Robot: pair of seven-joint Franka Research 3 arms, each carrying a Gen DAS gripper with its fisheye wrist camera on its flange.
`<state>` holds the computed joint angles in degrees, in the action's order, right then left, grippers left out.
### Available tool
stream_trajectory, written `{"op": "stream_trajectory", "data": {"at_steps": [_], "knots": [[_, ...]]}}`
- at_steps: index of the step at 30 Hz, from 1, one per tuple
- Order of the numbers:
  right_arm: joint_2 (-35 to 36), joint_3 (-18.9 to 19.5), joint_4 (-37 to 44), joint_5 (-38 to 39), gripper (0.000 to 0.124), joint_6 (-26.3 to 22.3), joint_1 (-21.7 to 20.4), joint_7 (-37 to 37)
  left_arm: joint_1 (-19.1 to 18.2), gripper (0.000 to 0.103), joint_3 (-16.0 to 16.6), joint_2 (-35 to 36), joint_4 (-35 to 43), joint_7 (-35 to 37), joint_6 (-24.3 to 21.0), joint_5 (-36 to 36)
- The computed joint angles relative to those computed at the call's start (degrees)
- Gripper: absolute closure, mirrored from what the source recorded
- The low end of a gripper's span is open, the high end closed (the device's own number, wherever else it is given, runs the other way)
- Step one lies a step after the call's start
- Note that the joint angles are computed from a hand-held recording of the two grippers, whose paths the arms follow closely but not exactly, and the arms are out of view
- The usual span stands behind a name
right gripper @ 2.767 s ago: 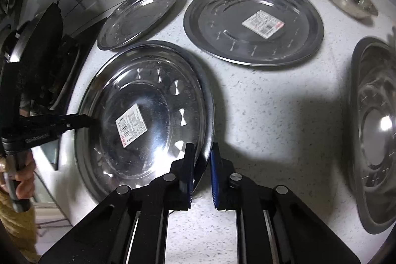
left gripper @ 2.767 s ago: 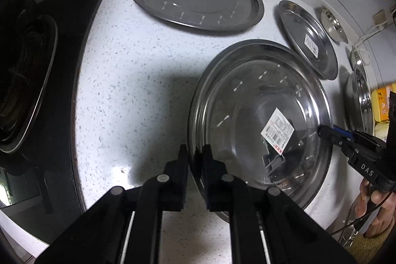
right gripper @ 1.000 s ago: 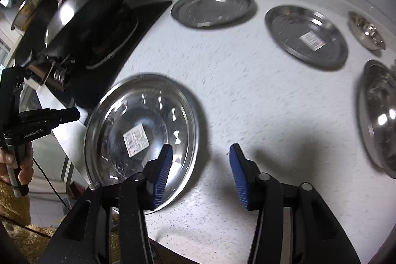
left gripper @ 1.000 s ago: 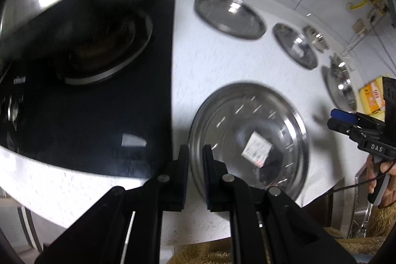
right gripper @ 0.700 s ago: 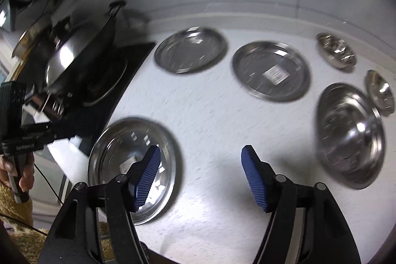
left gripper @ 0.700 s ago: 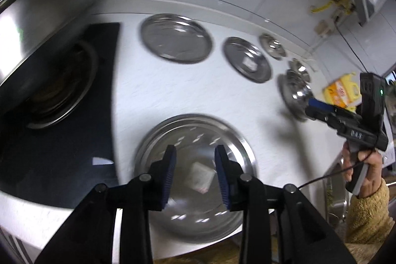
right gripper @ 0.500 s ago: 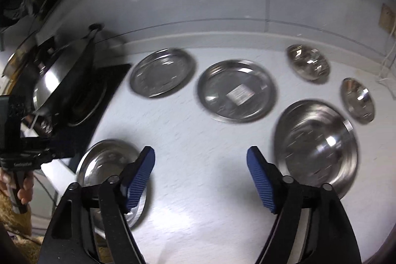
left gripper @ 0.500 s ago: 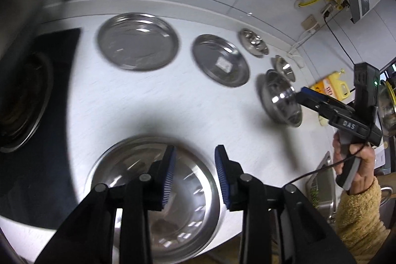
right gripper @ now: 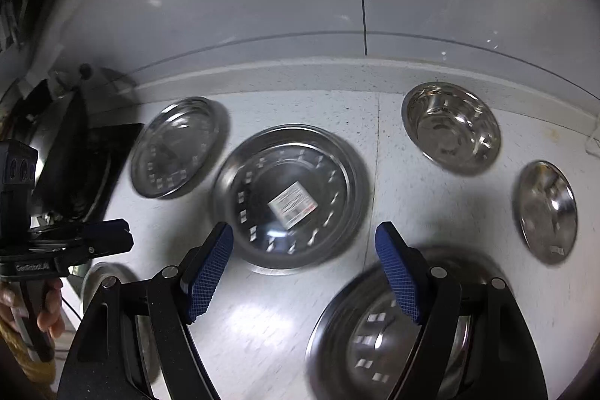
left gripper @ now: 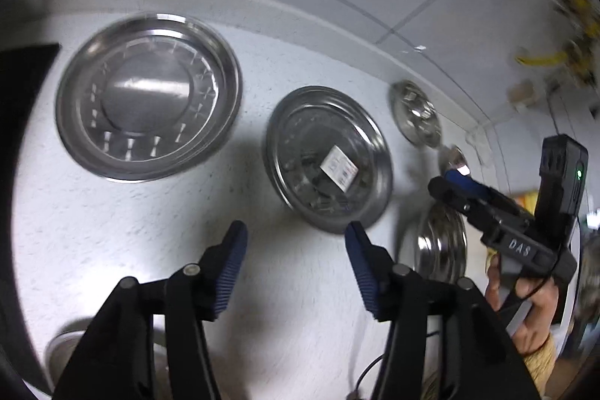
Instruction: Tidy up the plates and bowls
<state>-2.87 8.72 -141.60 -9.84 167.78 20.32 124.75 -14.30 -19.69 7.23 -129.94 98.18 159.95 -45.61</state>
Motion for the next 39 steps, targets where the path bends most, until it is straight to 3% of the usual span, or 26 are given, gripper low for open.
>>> {"op": "stream_trajectory", "data": {"at_steps": [5, 11, 16, 20, 22, 24, 27, 29, 32, 36, 39], "knots": [[8.50, -1.58, 6.32, 12.96, 0.050, -2.14, -0.17, -14.23, -0.89, 0.050, 0.81, 8.27, 6.35, -10.52, 0.68, 10.04], [14.47, -1.75, 11.21, 21.65, 0.050, -4.40, -0.85, -23.53, -2.30, 0.050, 2.39, 14.95, 11.98, -21.83, -0.02, 22.37], [16.53, -1.73, 12.88, 26.28, 0.051, -5.04, -0.93, -28.92, 0.18, 0.050, -0.44, 17.83, 14.23, -24.77, 1.17, 26.32], [17.62, -1.55, 13.71, 29.16, 0.070, -5.81, -1.19, -31.55, 2.80, 0.052, -3.24, 19.48, 15.63, -25.64, 1.55, 28.87], [17.97, -2.82, 13.68, 27.60, 0.080, -5.21, -0.09, -30.87, 2.75, 0.067, -3.25, 19.96, 16.26, -26.77, 0.77, 30.88], [17.84, -5.57, 13.52, 22.81, 0.098, -5.36, 2.20, -26.99, 0.88, 0.090, -0.88, 19.72, 16.40, -30.48, -0.07, 34.51], [17.46, -7.94, 12.96, 17.53, 0.114, -5.33, 3.53, -22.13, 6.03, 0.096, -5.48, 19.49, 13.79, -28.49, 2.46, 30.50], [16.93, -4.58, 12.05, 22.42, 0.114, -4.05, 0.18, -26.51, 6.30, 0.096, -5.79, 18.54, 12.34, -28.92, 3.80, 30.57], [15.90, -5.57, 11.23, 19.89, 0.114, -2.90, 1.63, -25.16, 6.63, 0.096, -6.06, 15.67, 9.41, -29.98, 5.46, 30.79], [13.65, -4.23, 9.80, 21.23, 0.114, -1.53, 1.17, -26.02, 12.68, 0.096, -12.11, 9.31, 3.50, -23.93, 6.42, 22.48], [11.19, -2.40, 8.50, 24.64, 0.114, -1.48, 0.77, -28.02, 15.14, 0.096, -14.83, 2.68, -0.93, -16.98, 5.08, 13.40]]}}
